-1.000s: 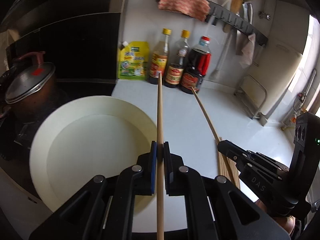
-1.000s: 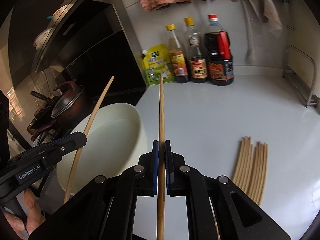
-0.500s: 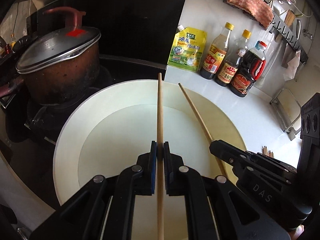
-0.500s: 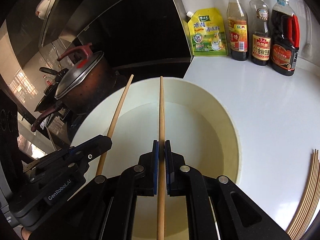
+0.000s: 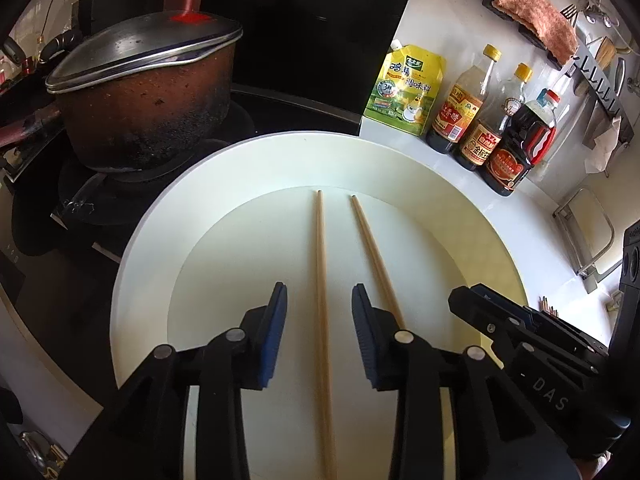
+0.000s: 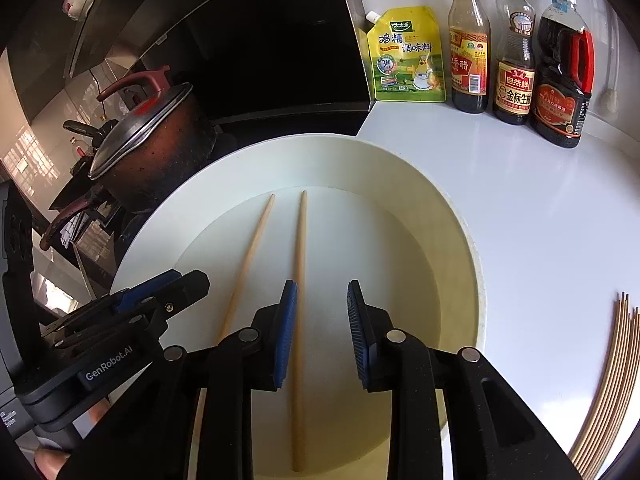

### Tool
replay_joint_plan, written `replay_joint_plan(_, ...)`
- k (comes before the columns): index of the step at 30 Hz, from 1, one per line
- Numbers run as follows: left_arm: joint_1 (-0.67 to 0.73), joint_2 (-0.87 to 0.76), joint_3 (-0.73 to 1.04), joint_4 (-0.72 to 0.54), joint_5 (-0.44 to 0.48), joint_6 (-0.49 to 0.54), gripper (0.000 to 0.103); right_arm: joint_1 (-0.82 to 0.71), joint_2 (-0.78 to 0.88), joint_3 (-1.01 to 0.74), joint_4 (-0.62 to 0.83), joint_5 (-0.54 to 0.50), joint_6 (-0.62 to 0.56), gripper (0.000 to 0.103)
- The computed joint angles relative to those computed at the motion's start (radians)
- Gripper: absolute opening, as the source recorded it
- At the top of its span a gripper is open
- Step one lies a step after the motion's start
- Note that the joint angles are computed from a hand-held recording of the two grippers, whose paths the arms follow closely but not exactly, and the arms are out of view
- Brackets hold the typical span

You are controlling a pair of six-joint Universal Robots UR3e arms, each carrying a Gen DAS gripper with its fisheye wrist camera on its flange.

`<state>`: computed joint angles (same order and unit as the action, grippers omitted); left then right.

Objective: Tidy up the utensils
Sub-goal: 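Lower both chopsticks into the basin water and open both tools, then withdraw both open tools from the basin back to the chopstick row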

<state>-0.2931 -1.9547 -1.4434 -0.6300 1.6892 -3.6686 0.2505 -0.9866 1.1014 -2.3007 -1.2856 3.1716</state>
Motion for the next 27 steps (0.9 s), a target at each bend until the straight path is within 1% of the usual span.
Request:
replay_joint_plan(2,-0.009,0.012,-0.008,0.001,0.017,-0.005,0.037,-0.001,-0.023,0.035,-0.019,-0.001,-0.004,0.025)
replay_joint_plan(6,-0.043,0.035,-0.025,-0.002,0.063,-0.013,0.045,-0.009,-0.080,0.121,-0.060,0.012,-0.003,0.025)
replay_joint_plan(12,-0.091,0.062,-0.048,-0.018,0.124,-0.042,0.046,-0.021,-0.181,0.256,-0.128,0.013,-0.016,0.025)
replay_joint_plan(15,-0.118,0.078,-0.065,-0.018,0.156,-0.063,0.054,-0.033,-0.240,0.332,-0.165,0.006,-0.021,0.025)
replay_joint_plan(18,-0.139,0.083,-0.066,-0.023,0.159,-0.089,0.054,-0.045,-0.299,0.414,-0.212,-0.015,-0.023,0.028)
replay_joint_plan(20,-0.166,0.076,-0.051,-0.036,0.184,-0.102,0.054,-0.061,-0.341,0.470,-0.232,-0.014,-0.031,0.030)
replay_joint_plan(24,-0.206,0.066,-0.027,-0.054,0.192,-0.122,0.055,-0.106,-0.427,0.580,-0.253,-0.006,-0.050,0.031)
replay_joint_plan(27,-0.246,0.048,0.008,-0.068,0.222,-0.129,0.062,-0.147,-0.497,0.653,-0.251,0.006,-0.077,0.031)
